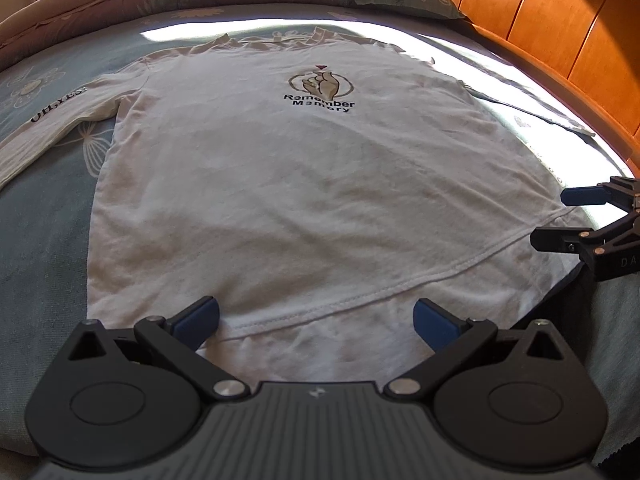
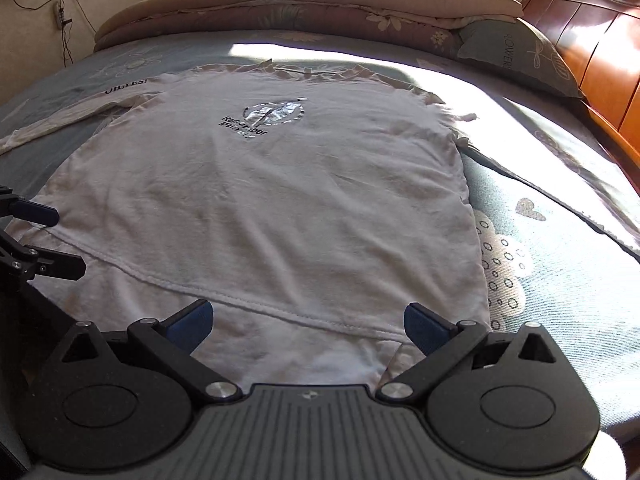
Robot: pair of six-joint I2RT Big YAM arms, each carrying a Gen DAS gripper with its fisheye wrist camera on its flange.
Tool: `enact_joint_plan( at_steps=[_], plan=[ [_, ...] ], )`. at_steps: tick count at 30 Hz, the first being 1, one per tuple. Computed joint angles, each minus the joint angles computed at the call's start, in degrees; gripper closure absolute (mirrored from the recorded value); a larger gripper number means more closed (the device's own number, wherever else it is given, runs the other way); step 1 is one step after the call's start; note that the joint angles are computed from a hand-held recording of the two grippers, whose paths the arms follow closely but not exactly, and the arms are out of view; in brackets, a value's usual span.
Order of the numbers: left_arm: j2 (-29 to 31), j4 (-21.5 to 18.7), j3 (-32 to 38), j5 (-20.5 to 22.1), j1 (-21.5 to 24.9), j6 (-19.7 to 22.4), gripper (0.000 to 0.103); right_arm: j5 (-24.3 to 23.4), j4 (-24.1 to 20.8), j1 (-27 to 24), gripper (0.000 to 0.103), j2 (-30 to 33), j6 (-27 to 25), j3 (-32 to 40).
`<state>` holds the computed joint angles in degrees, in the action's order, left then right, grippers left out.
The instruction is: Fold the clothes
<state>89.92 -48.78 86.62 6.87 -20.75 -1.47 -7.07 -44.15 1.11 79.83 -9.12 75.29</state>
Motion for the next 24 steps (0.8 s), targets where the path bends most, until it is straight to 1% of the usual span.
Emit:
enact_joint_plan(
  at_steps=[2, 4, 6, 8, 12, 16, 18, 21, 24],
  plan=[
    [-0.1, -0.1, -0.1, 0.6, 0.3, -0.1, 0.001, 0.0, -0.9, -0.5, 0.0, 1.6, 1.1, 1.2],
    [-0.1, -0.1, -0.1, 1.1, 0.5, -0.3, 0.001, 0.2, -1.9, -0.8, 0.0, 1.9, 1.4, 0.9],
    [-0.1, -0.2, 0.1, 1.1, 0.5, -0.6, 0.001, -1.3, -1.6, -1.5, 0.0, 1.2, 2.8, -0.2],
    [0.2, -1.0, 1.0, 0.1, 0.0, -0.5, 0.001, -2.3, -1.2, -2.0, 0.0, 0.9, 4.3, -0.6],
    [-0.2, 0.8, 0.9, 1.1, -0.5, 1.6, 0.001, -0.6, 0.0, -1.3, 0.0, 0.7, 4.2, -1.4],
    [1.1, -1.8, 1.8, 0.9, -0.2, -0.3, 0.001, 0.0, 1.0, -1.0, 0.0, 0.4, 4.5, -2.0],
    [0.6, -1.5, 1.2, 0.8, -0.2, 0.2, 0.001, 0.1, 1.2, -1.0, 0.0, 0.4, 4.5, -2.1],
    [0.1, -1.1, 0.9, 2.3, 0.4, 0.0, 0.001, 0.2, 1.6, -1.0, 0.0, 0.2, 4.7, -2.4],
    [0.4, -1.4, 1.2, 2.2, 1.2, -1.4, 0.001, 0.2, 1.6, -1.0, 0.0, 0.2, 4.6, -2.4]
  ],
)
